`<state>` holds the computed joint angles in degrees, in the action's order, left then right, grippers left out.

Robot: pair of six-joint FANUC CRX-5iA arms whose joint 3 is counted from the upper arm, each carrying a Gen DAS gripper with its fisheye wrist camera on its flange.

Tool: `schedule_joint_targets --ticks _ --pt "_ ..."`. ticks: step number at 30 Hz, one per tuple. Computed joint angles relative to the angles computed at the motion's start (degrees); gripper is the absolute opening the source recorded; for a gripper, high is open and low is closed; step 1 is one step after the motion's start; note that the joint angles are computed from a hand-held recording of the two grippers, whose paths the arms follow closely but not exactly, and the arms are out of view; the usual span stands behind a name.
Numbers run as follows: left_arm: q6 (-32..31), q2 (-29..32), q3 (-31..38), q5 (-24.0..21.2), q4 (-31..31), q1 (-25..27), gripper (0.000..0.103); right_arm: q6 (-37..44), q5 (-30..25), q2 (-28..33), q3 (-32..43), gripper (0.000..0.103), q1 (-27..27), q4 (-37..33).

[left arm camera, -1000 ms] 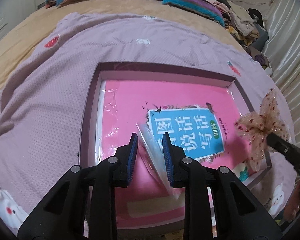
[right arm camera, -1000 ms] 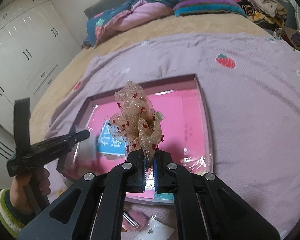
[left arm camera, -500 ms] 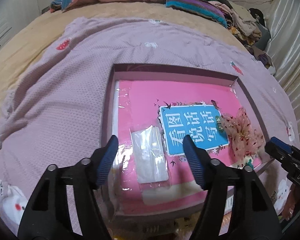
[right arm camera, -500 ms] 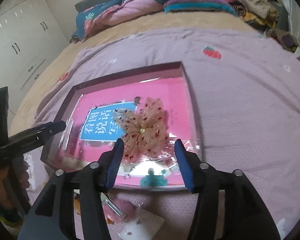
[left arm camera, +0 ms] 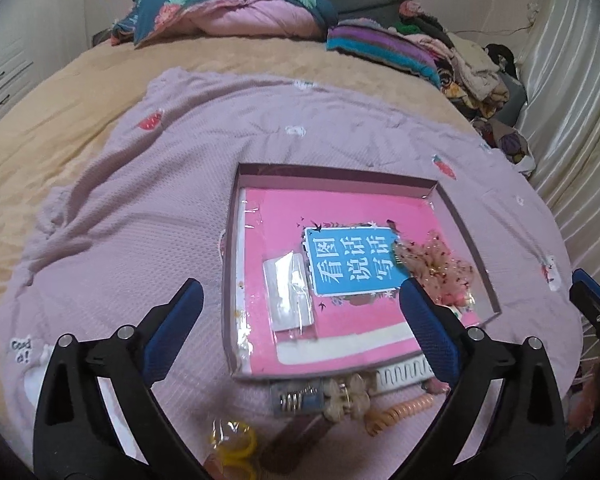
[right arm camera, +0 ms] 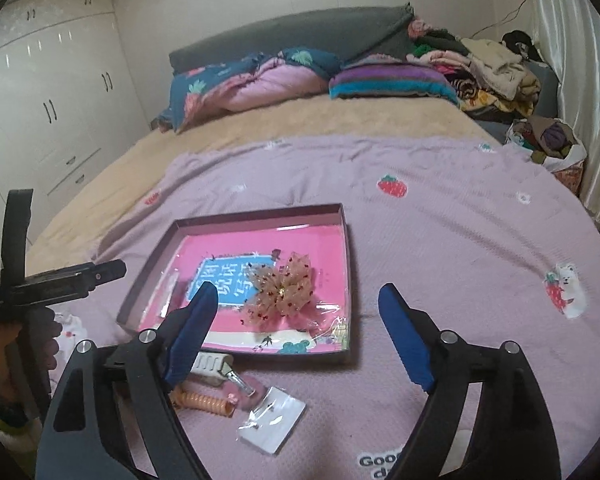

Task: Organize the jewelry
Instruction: 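Open both grippers and lift them away from the pink tray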

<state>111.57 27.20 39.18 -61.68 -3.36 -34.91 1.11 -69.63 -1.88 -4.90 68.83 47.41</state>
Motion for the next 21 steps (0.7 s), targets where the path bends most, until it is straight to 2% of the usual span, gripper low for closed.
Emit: schedule_joint_targets --ticks 7,21 --pt "1.56 -4.23 -3.76 1.55 -2.13 -1.07 0.093 -3.22 -1.48 -2.66 -1.64 0.083 3.11 2.52" --pt "3.67 -11.59 -12.10 4.12 -5.09 -2.76 0.093 -3.75 -3.53 -2.68 -1.72 0.083 8.96 3.13"
